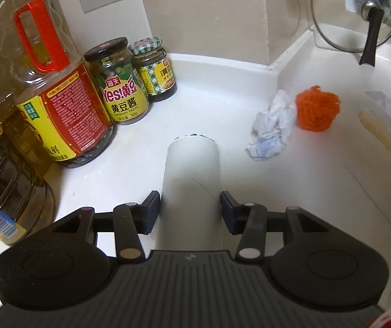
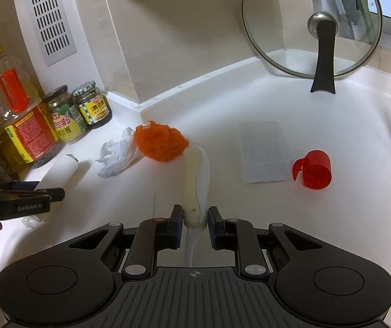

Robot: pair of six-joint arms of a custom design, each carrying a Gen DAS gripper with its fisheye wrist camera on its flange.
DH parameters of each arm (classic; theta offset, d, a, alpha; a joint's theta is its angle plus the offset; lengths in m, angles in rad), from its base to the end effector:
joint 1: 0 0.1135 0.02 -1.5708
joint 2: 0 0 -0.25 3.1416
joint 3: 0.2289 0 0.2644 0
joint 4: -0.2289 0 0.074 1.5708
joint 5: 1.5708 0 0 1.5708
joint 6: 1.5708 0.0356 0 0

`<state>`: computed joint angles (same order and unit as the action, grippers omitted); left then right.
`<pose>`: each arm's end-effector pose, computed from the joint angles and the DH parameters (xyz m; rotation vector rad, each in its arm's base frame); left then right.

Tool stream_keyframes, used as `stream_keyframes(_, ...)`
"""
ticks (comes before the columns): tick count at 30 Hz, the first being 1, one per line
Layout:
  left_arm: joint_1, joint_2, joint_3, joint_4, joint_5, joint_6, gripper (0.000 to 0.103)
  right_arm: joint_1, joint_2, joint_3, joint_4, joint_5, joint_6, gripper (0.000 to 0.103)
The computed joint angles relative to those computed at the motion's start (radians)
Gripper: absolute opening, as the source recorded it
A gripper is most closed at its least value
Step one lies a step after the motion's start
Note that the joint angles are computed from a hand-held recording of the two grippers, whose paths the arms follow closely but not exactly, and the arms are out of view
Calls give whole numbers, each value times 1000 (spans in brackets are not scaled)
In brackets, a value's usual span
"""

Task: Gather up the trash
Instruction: 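Grasp the paper towel roll with the left tool while the right tool grasps the white brush, then carry the paper towel roll and white brush down over the trash bin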

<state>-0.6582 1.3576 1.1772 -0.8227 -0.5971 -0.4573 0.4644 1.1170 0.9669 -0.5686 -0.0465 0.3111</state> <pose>0.2391 -0.1596 0.2834 0.0257 2.3560 0.2504 0.2285 0.1163 0.2869 -0.2030 2.3220 0.4501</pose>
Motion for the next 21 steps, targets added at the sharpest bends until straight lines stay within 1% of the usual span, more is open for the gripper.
stream_keyframes(5, -101, -53, 11, -84, -51, -100, 45, -17, -54, -12, -23, -46, -11, 20)
stream_keyframes(10, -247, -84, 50, -206, -117, -271, 45, -54, -147, -31, -74, -124, -22, 20)
stream_keyframes(15, -447, -53, 126, -382, -194, -526, 45, -125, -280, -62, -170, -246, -46, 20)
stream_keyframes(18, -573, 3, 191, -511, -230, -710, 45, -180, -362, -78, -249, -329, -71, 20)
stream_keyframes(21, -693, 82, 269, -647, -252, -901, 45, -257, -439, -87, -349, -428, -121, 20)
